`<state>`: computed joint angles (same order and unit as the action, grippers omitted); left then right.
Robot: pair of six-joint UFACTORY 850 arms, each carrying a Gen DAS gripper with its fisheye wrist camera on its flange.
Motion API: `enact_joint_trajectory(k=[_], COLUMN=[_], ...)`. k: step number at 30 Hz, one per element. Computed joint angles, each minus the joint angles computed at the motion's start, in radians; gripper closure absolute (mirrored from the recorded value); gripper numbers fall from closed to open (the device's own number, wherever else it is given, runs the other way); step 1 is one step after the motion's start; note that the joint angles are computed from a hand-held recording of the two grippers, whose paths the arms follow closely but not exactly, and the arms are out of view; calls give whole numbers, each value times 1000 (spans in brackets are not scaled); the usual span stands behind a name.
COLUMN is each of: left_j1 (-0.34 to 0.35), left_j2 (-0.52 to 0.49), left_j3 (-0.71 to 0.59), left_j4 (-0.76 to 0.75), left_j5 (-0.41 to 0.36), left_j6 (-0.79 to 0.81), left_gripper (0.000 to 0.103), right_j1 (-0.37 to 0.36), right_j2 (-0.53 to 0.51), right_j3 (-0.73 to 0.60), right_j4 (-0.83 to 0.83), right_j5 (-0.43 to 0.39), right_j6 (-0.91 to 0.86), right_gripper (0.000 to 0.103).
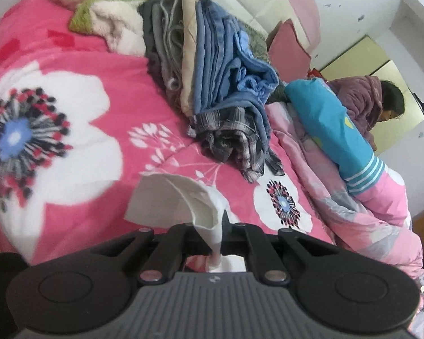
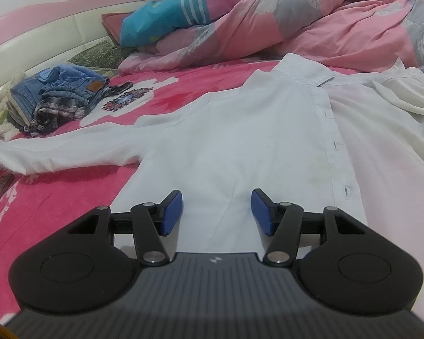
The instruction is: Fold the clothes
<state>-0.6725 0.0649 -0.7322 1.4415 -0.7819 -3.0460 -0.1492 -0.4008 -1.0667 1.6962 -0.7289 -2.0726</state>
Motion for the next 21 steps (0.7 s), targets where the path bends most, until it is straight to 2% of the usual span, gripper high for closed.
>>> enact_joint_trajectory(k=[5,7,9,12,16,18,21], left_j1=[144,169,159,113,82,90,111], left_j2=[-120,-153,-151,-120,-73,-60,-32], left_j3=[-195,-271,-295,-267,-160,-111,-26], left_j4=[111,162,210,211,58,-39,-97], left_j5=[77,79,54,-18,-32,10,112], left_j6=[99,87,91,164,304,345,287], left_gripper=[99,99,99,99,99,99,98], right_j1=[-3,-4,-3,-2,-4,-7,-8], right_j2=[-4,-4,-4,-5,-9,-12,-13], right_j3=[-4,-4,-3,-4,-8,-11,-13], right_j4=[-5,-4,-1,2,-4,-9,-12], right_j5=[-9,-11,-12,-12,-20,-26,-28], right_j6=[9,12,11,9,19,27,31], right_gripper=[48,47,47,46,45,45,45])
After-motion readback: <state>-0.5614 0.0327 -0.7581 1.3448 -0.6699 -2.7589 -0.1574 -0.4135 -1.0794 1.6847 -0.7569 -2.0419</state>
